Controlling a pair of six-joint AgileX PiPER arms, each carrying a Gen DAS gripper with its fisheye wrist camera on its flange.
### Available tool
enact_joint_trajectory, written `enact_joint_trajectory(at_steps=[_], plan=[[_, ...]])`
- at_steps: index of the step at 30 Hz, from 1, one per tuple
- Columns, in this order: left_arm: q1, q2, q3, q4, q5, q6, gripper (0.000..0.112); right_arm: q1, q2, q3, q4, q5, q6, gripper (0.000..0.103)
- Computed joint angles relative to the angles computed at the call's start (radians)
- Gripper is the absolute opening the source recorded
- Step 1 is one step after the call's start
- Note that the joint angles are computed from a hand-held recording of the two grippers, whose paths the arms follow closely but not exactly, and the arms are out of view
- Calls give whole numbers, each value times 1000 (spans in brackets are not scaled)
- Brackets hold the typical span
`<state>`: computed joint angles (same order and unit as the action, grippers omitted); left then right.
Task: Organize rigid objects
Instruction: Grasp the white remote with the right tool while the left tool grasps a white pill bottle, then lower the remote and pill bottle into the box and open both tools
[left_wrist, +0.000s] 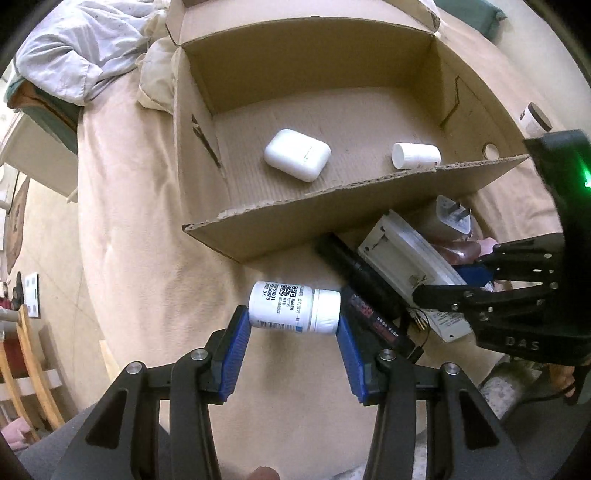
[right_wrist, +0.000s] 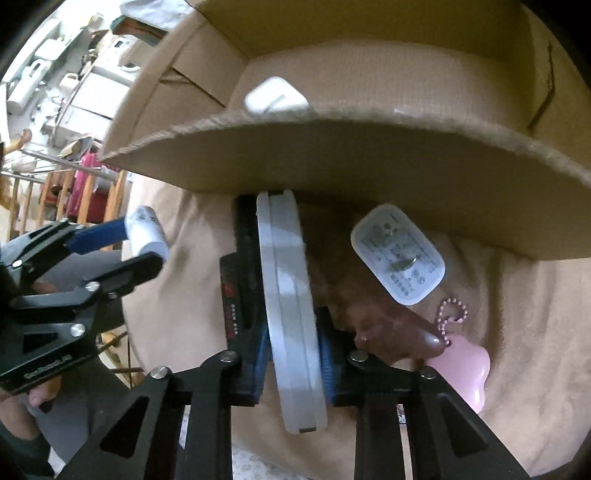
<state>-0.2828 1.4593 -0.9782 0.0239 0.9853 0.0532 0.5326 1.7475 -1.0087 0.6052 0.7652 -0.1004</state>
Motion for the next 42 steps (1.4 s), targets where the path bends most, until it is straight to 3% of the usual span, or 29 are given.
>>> enact_joint_trajectory(at_steps=[9,17,29,42], plan=[[-5,-15,26,58,-19,-42,43,22,-149,71,-109,-27,110,23],[-5,-46,40,70,-19,-55,43,-70,-332,189,-112,36,104,23],[-19,-132,6,69,22,-68,43,-152,-542,224,-84,89,103,23],[-11,-66,-225,71,63,-74,43,-265,-456,12,-78,131,50,23]])
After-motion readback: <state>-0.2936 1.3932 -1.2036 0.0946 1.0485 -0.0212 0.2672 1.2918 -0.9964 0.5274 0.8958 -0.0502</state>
